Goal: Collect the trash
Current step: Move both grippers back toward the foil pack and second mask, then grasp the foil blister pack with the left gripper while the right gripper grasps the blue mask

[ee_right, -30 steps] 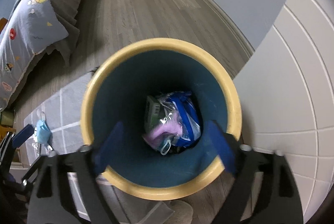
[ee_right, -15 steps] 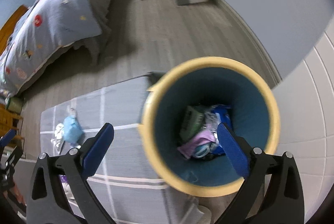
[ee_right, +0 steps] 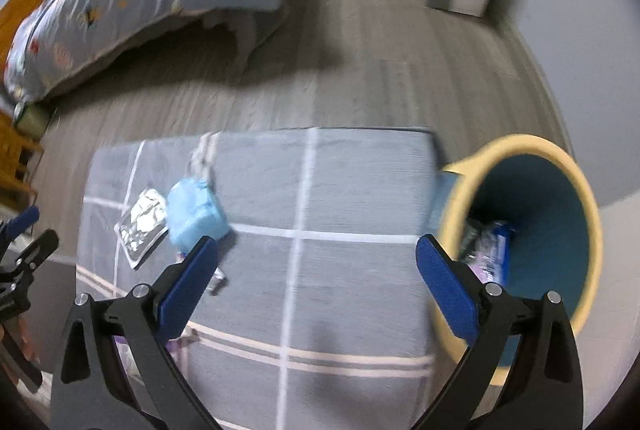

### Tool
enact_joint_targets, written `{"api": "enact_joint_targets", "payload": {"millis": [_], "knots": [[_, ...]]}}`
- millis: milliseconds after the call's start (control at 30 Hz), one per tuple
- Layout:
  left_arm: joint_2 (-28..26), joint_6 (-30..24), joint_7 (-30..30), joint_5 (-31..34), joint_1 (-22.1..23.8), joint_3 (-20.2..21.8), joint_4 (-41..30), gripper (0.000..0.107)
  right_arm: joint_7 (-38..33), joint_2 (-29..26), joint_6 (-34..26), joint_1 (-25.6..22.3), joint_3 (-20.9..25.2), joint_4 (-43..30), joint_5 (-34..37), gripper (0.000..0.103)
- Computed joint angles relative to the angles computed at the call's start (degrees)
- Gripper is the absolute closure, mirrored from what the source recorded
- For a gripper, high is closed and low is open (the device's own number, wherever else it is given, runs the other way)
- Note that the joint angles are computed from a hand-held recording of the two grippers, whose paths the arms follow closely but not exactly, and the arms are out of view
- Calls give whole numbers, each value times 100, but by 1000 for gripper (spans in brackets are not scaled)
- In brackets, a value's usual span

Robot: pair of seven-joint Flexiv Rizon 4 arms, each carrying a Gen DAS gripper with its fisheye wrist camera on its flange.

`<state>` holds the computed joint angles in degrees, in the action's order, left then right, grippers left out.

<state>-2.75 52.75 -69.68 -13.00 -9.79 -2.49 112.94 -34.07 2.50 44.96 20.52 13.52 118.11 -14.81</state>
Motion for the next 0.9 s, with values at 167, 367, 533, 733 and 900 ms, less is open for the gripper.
{"api": "enact_joint_targets", "payload": {"millis": [167, 367, 533, 733, 900], "knots": [[-190, 11, 199, 11, 105, 35, -77, 11, -192, -603, 82, 175, -28, -414, 41, 6], [-470, -167, 265, 142, 179, 47, -262, 11, -470, -1137, -51, 337, -65, -805, 78, 6], [-690, -525, 242, 344, 227, 78, -500, 11, -680, -1469, -141, 405, -74, -1054, 260, 6], [-895, -826, 153, 552, 251, 90, -689, 11, -1088, -1766, -81, 449, -33, -1280, 548, 6], [-974, -778, 288, 684, 182, 56, -712, 11, -1277, -1974, -149, 451, -58, -1445, 706, 25]]}}
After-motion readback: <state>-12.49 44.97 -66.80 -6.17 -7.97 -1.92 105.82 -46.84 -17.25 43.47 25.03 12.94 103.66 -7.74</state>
